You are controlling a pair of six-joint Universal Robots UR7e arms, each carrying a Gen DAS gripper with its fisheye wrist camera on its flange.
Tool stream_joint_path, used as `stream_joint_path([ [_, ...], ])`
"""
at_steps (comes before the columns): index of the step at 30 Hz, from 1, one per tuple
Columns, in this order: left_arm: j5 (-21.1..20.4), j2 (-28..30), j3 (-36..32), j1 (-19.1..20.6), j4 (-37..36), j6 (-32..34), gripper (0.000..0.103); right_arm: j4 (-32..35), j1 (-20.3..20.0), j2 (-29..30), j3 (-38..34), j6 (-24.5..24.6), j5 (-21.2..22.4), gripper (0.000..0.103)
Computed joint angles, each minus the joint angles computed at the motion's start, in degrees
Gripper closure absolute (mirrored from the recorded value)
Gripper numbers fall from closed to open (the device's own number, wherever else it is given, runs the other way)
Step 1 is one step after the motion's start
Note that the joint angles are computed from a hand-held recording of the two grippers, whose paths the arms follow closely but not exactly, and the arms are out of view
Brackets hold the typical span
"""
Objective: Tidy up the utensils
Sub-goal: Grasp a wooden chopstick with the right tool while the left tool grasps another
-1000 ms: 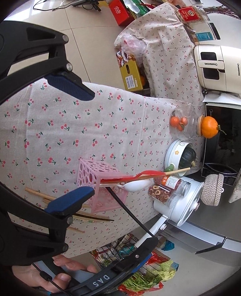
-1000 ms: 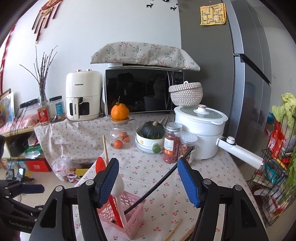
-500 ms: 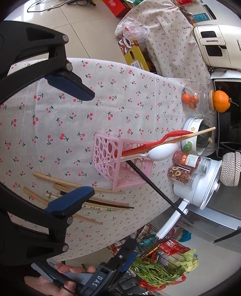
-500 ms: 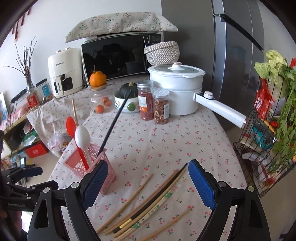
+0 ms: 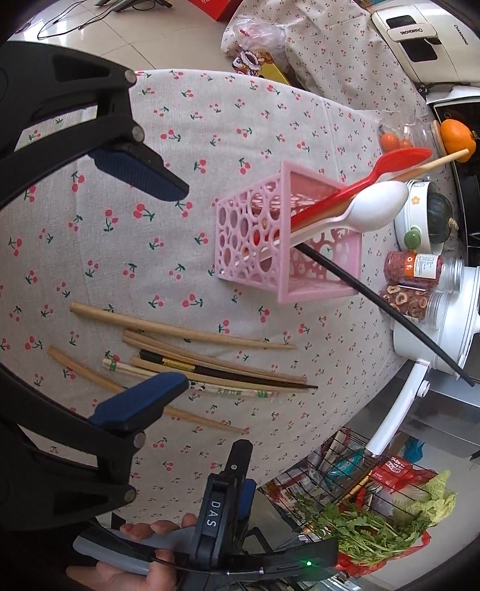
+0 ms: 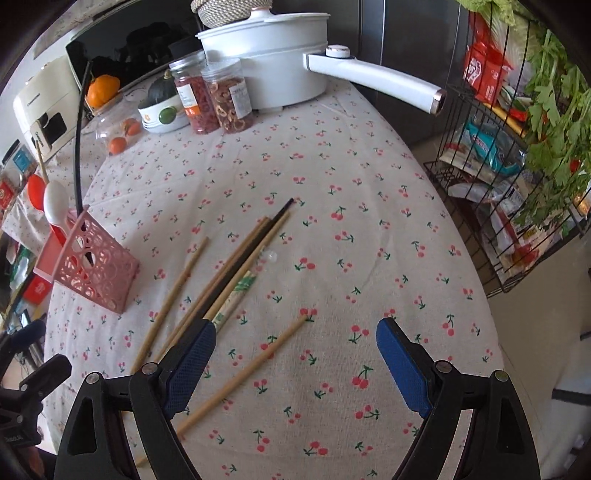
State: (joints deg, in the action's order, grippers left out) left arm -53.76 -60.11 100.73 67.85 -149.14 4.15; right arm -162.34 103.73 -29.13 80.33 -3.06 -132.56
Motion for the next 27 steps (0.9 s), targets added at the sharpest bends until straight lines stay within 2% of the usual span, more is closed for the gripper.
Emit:
stream_joint_path([
  [8, 0.3, 0.8, -0.5, 0.3, 2.3, -1.1, 0.009, 11.3, -1.3, 2.7, -3.5, 4.6, -1.0, 0.013],
  [10, 0.2, 0.9, -0.6, 0.4, 2.6, -1.1, 0.009, 10.2, -0.8, 3.5, -3.4, 2.9, -3.3, 0.012],
  [13, -0.1, 1.0, -0.7, 0.5, 3.0, -1.1, 0.009, 9.1, -0.7, 3.2, -2.5, 2.9, -3.2, 0.015],
  [16, -0.6, 1.1, -1.0, 0.6, 3.5, -0.9, 0.009, 7.1, -0.4, 2.7, -1.6, 0.9, -2.7, 0.036],
  [18, -0.8, 1.2, -0.9, 0.5, 3.6, -0.6, 0.009, 6.4, -0.3, 2.3, -1.1, -1.2, -1.8, 0.063],
  [21, -0.9, 1.4, -0.8, 0.2, 3.2, 0.3, 0.009, 7.1, -0.5, 1.5, -0.7, -1.9, -0.9, 0.083],
  [25, -0.7, 2.0, -0.5, -0.4, 1.8, 2.6, 0.009, 8.8, -1.4, -0.1, 0.0, -0.6, 1.3, 0.093],
  [27, -0.9, 2.5, -0.6, -0.7, 1.5, 3.8, 0.016, 9.1, -1.9, -0.9, 0.4, 0.0, 2.1, 0.095],
])
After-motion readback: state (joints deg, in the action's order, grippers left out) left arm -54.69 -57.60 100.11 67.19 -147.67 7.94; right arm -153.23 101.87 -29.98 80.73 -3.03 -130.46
